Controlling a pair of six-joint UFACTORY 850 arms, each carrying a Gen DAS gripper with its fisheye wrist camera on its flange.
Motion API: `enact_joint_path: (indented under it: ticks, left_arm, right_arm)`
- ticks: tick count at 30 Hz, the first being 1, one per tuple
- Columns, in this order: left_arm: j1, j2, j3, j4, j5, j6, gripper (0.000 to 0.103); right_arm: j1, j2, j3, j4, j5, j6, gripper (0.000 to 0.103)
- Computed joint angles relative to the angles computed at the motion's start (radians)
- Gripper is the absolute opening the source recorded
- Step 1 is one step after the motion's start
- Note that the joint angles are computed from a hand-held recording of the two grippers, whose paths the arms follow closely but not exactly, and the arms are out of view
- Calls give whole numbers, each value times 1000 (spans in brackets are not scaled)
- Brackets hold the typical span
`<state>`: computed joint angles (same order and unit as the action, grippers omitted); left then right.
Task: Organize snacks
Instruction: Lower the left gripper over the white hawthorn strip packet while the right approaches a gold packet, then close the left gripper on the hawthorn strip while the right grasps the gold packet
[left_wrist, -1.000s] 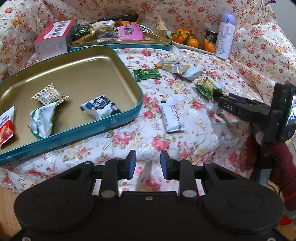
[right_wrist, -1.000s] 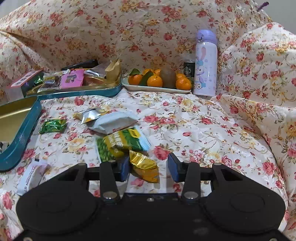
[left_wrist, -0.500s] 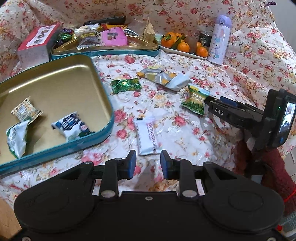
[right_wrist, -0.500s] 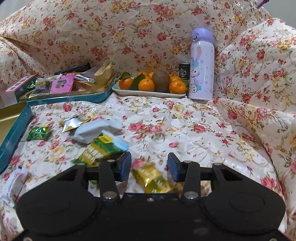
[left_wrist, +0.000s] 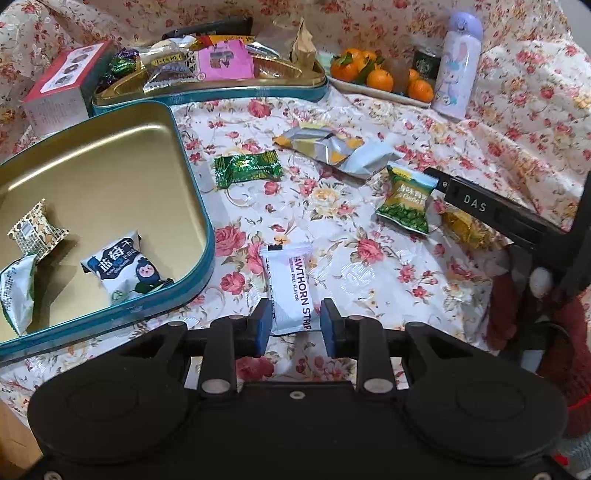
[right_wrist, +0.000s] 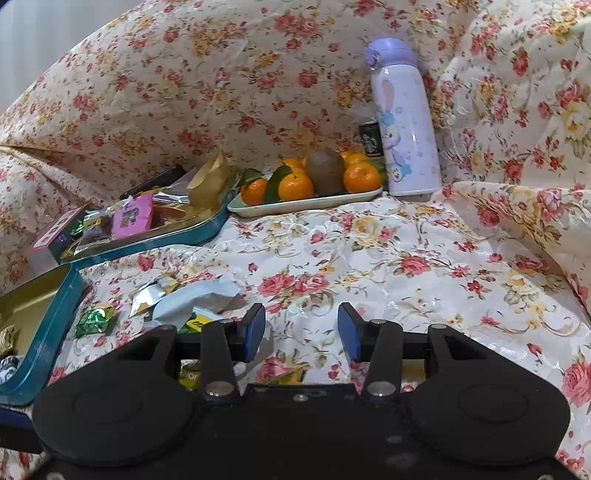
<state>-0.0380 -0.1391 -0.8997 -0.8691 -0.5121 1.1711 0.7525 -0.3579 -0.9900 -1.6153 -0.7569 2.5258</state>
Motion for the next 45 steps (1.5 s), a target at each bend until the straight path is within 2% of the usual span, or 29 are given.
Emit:
enact_joint_path:
  ticks: [4, 16, 20, 25, 30, 33, 35, 38, 45]
  left_arm:
    - [-13, -8, -1, 2, 26, -10, 41]
    - [-58, -30, -14, 4, 97, -57, 41]
    - [-69, -17, 12, -57, 126, 44, 45]
    - [-73, 9, 63, -235, 175, 257, 46]
    - [-58, 6, 65, -295, 153, 296, 46]
    - [-64, 22, 92, -382, 180, 382, 46]
    - [-65, 34, 107, -416, 189, 415, 41]
    - [-51, 44, 121, -442, 169, 440, 35]
    - [2, 15, 90, -391, 54, 350, 33]
  right_arm:
    - [-3, 6, 11, -24, 11, 30, 48]
    - [0, 9, 17, -41, 5, 64, 48]
    - [3, 9, 19, -43, -2, 74, 48]
    - [5, 11, 24, -49, -14, 93, 48]
    - [6, 10, 22, -40, -19, 101, 48]
    - [8, 7, 18, -24, -26, 99, 48]
    - [9, 5, 16, -13, -34, 101, 49]
    - [12, 2, 13, 5, -51, 109, 51]
    - [12, 0, 9, 51, -70, 126, 49]
